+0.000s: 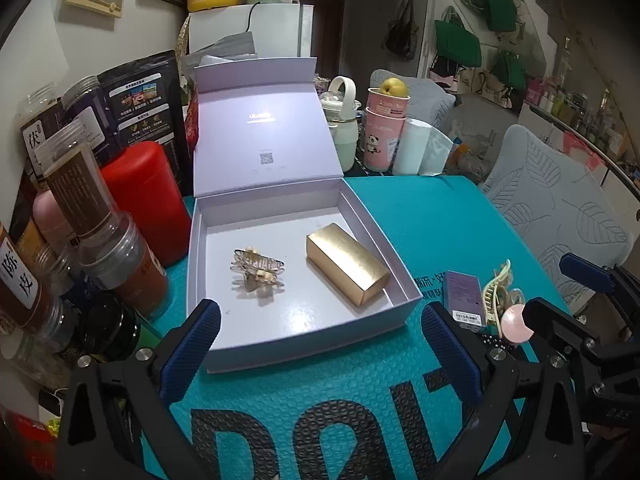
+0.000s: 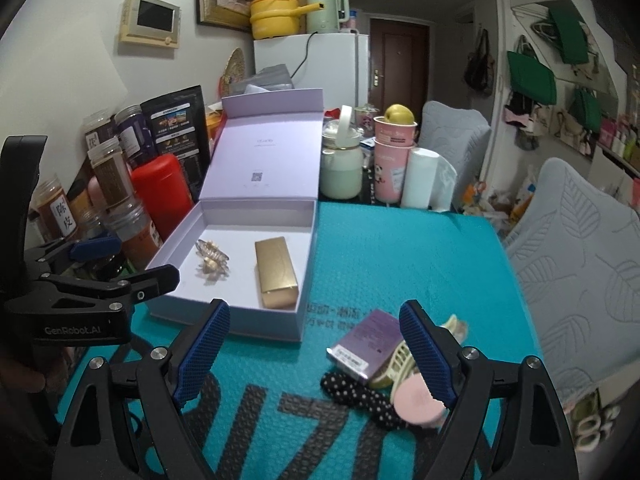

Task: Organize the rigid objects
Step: 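Open both grippers and withdraw them from the gift box toward the remaining items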

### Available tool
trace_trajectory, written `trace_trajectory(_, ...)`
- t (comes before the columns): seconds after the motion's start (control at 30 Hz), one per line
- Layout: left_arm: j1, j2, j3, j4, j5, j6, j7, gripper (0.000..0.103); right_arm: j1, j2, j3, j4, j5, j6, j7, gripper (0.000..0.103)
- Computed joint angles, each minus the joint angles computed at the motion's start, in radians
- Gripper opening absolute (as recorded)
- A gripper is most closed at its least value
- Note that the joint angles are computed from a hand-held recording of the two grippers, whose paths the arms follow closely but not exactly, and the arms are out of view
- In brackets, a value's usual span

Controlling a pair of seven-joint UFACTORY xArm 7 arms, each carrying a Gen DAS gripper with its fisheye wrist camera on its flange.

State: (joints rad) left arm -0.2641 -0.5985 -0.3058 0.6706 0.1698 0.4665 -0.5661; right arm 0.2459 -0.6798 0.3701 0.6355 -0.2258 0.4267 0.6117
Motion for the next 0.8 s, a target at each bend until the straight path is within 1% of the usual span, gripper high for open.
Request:
trace_trajectory(0.17,-0.027,-0.017,-0.008,-0.014,-0.010,-0.004,0.003,0.102,0.019,-0.079,-0.008,-0.047,0.021,0.039,0.019,0.087)
trace_trajectory(0.3,-0.087,-0.024,0.024,-0.037,-0.061,-0.042,0.035,0.102,0.022,-0.145,-0.006,-0.080,0.033,0.085,0.035,0.087)
trace_trajectory(0.37,-0.088,-0.025,0.010,-0.041,-0.068,-0.050,0.030,0.102,0.023,-0.179,-0.004,-0.100,0.039,0.108,0.047,0.087)
trace_trajectory(0.47,-0.059,-0.020,-0.038,-0.036,-0.034,-0.054,0.007,0.102,0.015,-0.225,0.005,-0.127,0.043,0.141,0.074,0.087)
trace_trajectory(0.5,-0.058,-0.016,-0.045,-0.036,-0.028,-0.056,0.002,0.102,0.014,-0.236,0.006,-0.135,0.043,0.148,0.080,0.087)
trace_trajectory(0.57,-0.067,-0.006,-0.048,-0.038,-0.028,-0.068,-0.005,0.102,0.014,-0.262,0.005,-0.154,0.046,0.164,0.093,0.087)
trace_trajectory(0.8,-0.126,0.045,-0.027,-0.047,-0.058,-0.108,0.010,0.102,0.018,-0.335,-0.015,-0.223,0.061,0.202,0.121,0.087)
